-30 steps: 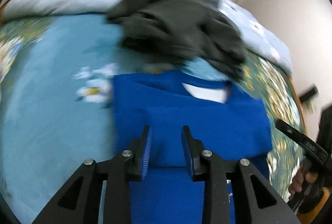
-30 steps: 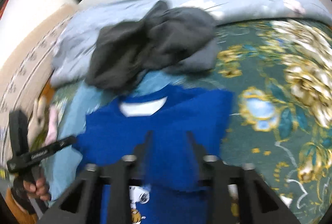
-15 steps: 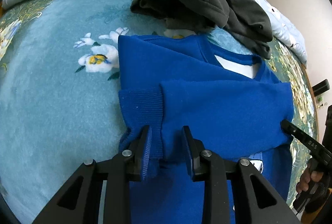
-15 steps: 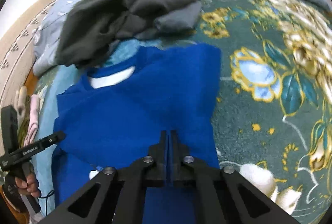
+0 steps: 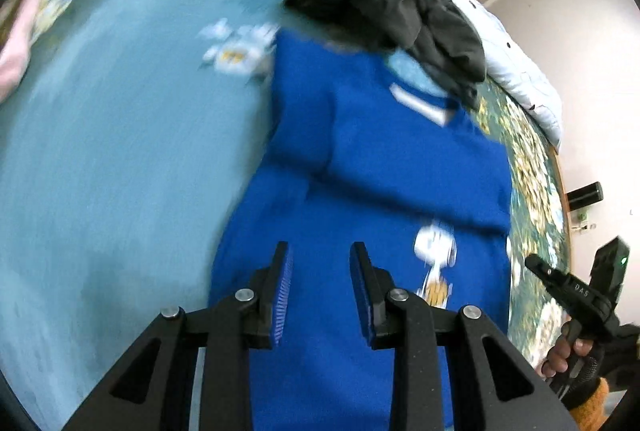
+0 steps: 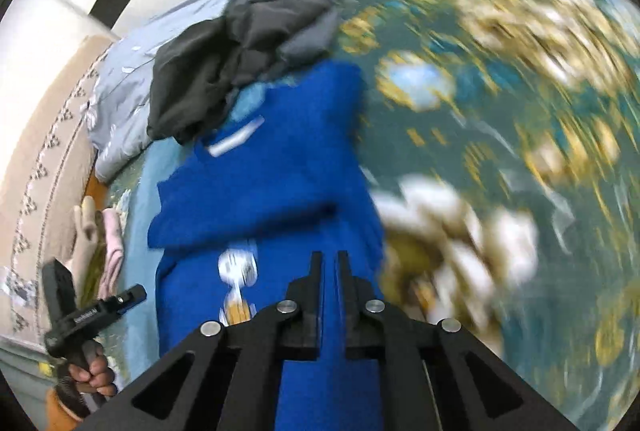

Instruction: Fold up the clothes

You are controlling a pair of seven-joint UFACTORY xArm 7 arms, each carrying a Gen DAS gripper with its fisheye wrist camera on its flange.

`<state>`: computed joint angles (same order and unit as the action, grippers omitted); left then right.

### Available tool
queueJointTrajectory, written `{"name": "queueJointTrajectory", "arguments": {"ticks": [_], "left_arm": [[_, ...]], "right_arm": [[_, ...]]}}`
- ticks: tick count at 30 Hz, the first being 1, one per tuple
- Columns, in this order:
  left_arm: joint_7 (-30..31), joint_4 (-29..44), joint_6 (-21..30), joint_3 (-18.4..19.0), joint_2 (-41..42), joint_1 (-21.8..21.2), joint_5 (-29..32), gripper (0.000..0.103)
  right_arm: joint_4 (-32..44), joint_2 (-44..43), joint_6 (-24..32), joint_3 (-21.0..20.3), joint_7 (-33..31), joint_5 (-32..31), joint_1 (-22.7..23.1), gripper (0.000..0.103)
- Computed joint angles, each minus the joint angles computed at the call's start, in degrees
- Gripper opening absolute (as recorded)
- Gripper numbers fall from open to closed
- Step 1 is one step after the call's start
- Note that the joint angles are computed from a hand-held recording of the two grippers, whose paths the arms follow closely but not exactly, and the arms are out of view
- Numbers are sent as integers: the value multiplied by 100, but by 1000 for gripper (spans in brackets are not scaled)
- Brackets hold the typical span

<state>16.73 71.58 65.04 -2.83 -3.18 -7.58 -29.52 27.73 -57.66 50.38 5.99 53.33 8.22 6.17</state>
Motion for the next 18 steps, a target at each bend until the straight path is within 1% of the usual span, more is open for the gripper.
{"name": "queueJointTrajectory", "arguments": {"ticks": [3,5,7,8,9,10,11,12,13,14,18], "left_arm": [[-5,-727,130,168,-558,154,81,31],[-97,-1131,172,253,-865,229,191,31],[-98,-1467,221,341,-1141,276,237,36],[-52,-1597,265,386,-1253,287,251,42],[-10,-1676,317,418,-1318,290,268,43],[11,-1717,396,453,-1353,300,290,43],[8,-1729,471,489,-1369,320,301,44],[3,-1737,508,520,-1375,340,284,45],[5,-1741,555,554,-1372,362,258,46],[19,-1736,618,593,-1355,386,221,49],[84,-1881,736,609,-1453,429,122,51]], "right_arm": [[-643,-1376,660,202,825,378,66,8],[-897,-2037,1016,353,1286,535,162,8],[-1095,-2612,1342,497,1718,687,299,9],[-1163,-2805,1447,554,1893,759,372,11],[-1220,-2971,1518,607,2052,823,438,16],[-1282,-3162,1573,673,2228,895,505,23],[-1348,-3368,1621,751,2417,973,576,27],[-1387,-3534,1681,823,2581,1024,643,34],[-1408,-3653,1725,889,2709,1051,702,38],[-1442,-3762,1732,956,2823,1086,767,39],[-1676,-3969,1543,1133,3156,1294,1079,40]]}}
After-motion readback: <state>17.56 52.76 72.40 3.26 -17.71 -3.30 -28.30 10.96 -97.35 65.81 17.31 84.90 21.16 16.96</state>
